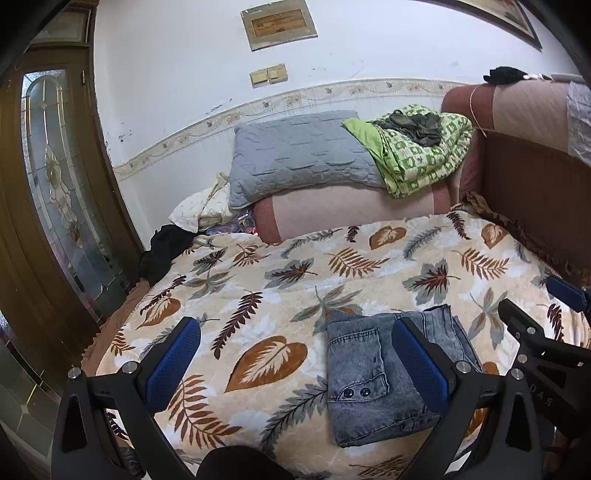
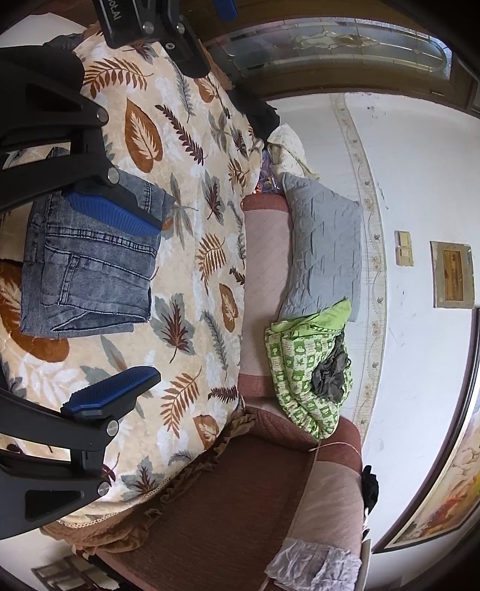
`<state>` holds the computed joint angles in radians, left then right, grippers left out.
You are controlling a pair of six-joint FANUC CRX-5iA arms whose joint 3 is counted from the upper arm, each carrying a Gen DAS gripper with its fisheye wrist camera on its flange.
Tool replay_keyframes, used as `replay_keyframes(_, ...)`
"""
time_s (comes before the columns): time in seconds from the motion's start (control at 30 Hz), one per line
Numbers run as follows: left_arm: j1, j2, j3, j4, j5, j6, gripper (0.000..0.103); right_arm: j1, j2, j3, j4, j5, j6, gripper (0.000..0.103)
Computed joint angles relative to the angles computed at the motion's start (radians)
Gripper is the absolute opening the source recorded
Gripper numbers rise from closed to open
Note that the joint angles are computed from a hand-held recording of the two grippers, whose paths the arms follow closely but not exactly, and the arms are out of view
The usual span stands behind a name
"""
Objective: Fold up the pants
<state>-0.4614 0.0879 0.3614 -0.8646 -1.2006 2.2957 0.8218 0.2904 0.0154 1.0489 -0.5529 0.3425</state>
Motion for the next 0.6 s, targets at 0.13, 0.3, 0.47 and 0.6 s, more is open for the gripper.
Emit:
replay_keyframes(0.13, 0.003, 0.011, 0.004, 0.009, -0.002, -0.01, 0.103, -0.006, 0.002, 0.001, -0.023, 0.005, 0.009, 0.076)
replay_keyframes(0.3, 0.008, 0.021, 0.009, 0.016, -0.008, -0.014, 0.103, -0.005, 0.01, 0.008, -0.047, 0.005, 0.028, 0.076)
replay_keyframes(0.47, 0.016, 0.033, 0.011, 0.029, -0.014, -0.022, 0.103, -0.004, 0.023, 0.023, -0.085, 0.001, 0.061, 0.076)
replay_keyframes(0.6, 0.021, 0.038, 0.011, 0.034, -0.014, -0.021, 0.103, -0.003, 0.031, 0.033, -0.109, -0.003, 0.081, 0.076)
